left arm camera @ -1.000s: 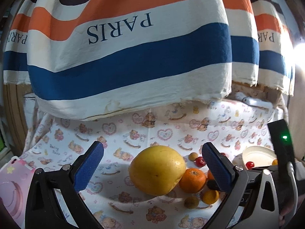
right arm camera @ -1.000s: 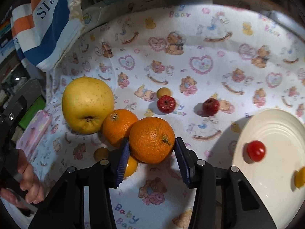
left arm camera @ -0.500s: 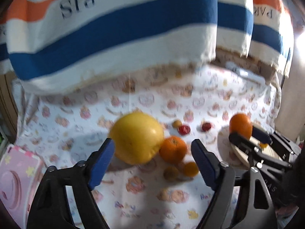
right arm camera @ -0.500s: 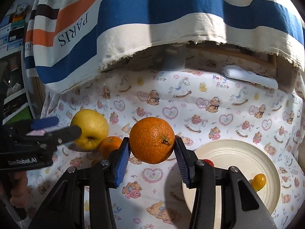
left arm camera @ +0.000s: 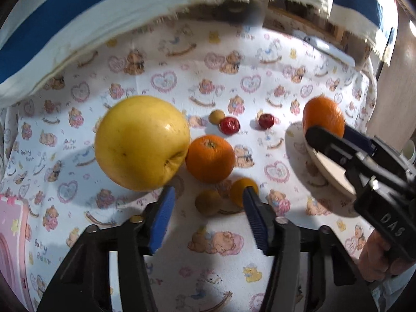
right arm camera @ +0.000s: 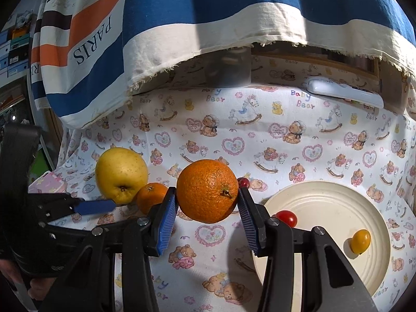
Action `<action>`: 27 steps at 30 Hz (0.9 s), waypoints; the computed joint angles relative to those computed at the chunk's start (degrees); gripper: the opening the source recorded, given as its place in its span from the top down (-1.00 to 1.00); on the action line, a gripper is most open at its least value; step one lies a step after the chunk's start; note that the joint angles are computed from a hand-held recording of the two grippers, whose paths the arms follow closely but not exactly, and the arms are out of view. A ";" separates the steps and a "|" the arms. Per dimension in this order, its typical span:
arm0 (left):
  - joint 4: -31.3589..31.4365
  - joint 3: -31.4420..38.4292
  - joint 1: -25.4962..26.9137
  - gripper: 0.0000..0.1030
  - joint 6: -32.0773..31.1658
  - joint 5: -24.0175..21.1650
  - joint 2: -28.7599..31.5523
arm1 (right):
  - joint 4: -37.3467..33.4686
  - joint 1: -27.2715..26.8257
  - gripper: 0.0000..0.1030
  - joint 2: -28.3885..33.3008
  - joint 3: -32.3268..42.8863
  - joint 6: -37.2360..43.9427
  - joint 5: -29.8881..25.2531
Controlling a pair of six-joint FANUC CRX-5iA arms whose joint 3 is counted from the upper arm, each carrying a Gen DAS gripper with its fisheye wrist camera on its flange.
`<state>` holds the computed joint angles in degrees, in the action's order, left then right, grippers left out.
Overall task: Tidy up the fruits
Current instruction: 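Grasp the orange with the right tool while the left tool grasps the small brown fruit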
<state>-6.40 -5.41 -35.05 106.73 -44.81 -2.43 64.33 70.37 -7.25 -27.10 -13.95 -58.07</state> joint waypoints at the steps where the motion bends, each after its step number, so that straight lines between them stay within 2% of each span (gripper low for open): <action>1: 0.36 0.08 0.06 0.13 -0.33 -0.34 0.34 | 0.01 -0.02 0.06 0.05 0.04 0.01 -0.05; 5: 3.29 -0.57 1.39 0.33 -1.90 -0.16 1.14 | 0.19 -0.07 0.06 0.00 -0.10 -0.13 0.14; 10: 6.90 -1.43 3.24 0.35 -3.98 0.92 2.13 | -0.22 0.02 0.06 0.30 0.35 0.27 0.02; 13: 5.94 -1.68 3.07 0.52 -3.37 1.26 1.83 | 0.11 0.00 0.06 0.28 0.23 -0.18 -0.14; 16: 3.52 -1.26 2.21 0.53 -1.91 1.21 1.71 | 0.13 -0.07 0.06 0.19 0.13 -0.36 -0.14; 20: 0.22 -1.98 0.91 0.54 0.32 3.71 0.15 | 0.82 0.06 0.06 0.21 0.00 -0.86 -0.66; 22: -2.46 -2.96 -0.18 0.54 1.50 6.40 -1.55 | 1.39 0.21 0.06 0.18 -0.17 -1.00 -0.97; 25: -3.35 -7.44 -0.79 0.54 0.92 15.21 -5.40 | 2.17 0.69 0.05 0.64 0.06 -0.98 -2.24; 27: -10.13 -7.76 -2.60 0.53 5.87 18.12 -6.99 | 3.26 1.11 0.05 0.84 -0.03 -1.55 -3.38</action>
